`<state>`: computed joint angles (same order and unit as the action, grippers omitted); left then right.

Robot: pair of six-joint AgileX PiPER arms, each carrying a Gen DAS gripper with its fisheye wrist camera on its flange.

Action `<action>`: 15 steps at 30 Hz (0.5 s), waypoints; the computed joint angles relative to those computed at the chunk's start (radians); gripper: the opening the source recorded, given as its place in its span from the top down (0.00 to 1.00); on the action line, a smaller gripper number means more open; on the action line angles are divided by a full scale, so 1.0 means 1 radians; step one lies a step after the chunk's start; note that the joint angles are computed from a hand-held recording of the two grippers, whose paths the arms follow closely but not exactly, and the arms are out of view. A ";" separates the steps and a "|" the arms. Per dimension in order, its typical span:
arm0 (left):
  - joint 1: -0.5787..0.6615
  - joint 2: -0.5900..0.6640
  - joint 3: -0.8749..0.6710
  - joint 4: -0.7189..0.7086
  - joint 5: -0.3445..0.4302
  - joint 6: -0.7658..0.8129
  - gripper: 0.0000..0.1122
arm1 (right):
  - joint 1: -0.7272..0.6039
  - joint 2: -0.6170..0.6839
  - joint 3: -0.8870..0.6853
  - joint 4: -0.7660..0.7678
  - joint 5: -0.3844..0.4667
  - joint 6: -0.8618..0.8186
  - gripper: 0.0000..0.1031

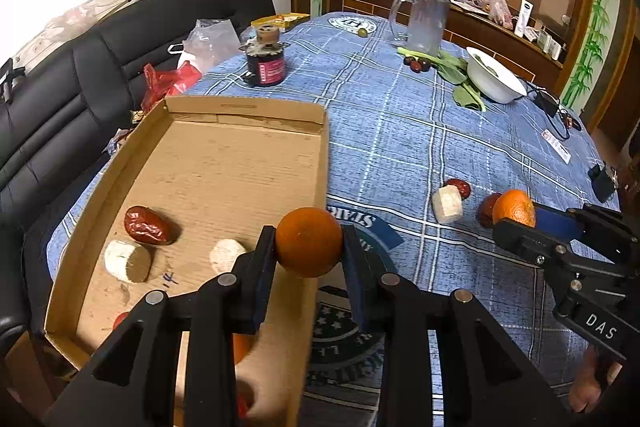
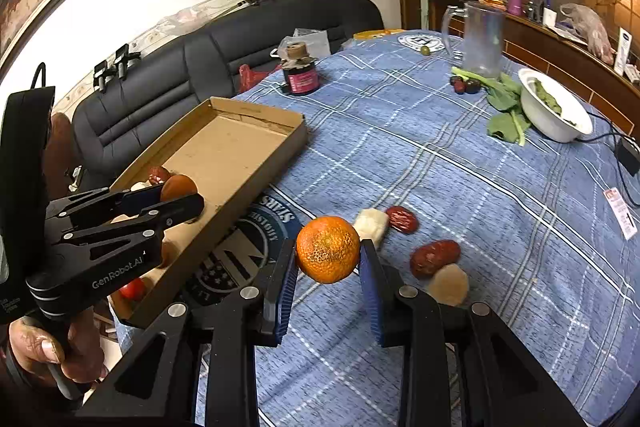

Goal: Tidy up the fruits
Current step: 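Carry both held tangerines over the cardboard tray with both tools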

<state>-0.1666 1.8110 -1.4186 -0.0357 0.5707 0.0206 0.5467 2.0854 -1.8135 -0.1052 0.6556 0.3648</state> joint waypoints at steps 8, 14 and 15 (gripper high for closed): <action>0.041 0.011 -0.013 -0.021 0.006 0.022 0.74 | 0.021 0.092 -0.151 0.040 0.065 -0.044 0.70; 0.074 0.030 -0.038 -0.041 0.018 0.045 0.74 | 0.036 0.158 -0.269 0.058 0.118 -0.067 0.70; 0.078 0.033 -0.043 -0.044 0.021 0.050 0.74 | 0.038 0.172 -0.296 0.062 0.130 -0.071 0.70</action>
